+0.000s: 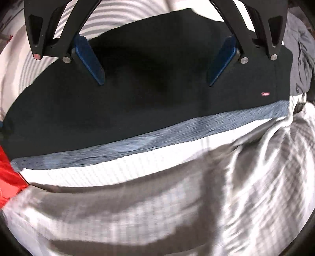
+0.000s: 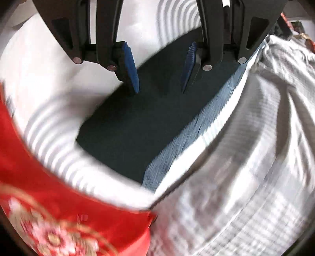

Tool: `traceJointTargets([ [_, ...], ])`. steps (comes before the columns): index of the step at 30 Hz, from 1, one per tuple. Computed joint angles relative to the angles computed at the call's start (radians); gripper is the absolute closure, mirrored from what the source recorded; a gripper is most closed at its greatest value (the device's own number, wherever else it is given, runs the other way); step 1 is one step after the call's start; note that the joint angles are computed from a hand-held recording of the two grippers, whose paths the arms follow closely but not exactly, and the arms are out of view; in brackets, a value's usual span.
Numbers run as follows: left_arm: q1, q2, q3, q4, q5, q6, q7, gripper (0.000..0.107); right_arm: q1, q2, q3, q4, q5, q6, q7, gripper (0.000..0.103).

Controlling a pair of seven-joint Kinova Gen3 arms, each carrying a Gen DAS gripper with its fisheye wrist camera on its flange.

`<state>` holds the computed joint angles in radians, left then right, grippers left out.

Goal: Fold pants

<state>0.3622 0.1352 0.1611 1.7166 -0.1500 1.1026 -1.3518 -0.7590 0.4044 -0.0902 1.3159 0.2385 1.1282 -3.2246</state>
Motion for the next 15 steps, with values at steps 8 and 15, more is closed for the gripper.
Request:
traceJointTargets([
  [8,0.119,0.077,0.03,-0.08,-0.023,0.049,0.165,0.004,0.124,0.03,0.017,0.008,0.001,-0.14,0.223,0.055],
  [15,0.166,0.089,0.029,-0.086,-0.056,0.087,0.237,0.004,0.194,0.047,0.059,0.058,-0.07,-0.183,0.286,0.074],
])
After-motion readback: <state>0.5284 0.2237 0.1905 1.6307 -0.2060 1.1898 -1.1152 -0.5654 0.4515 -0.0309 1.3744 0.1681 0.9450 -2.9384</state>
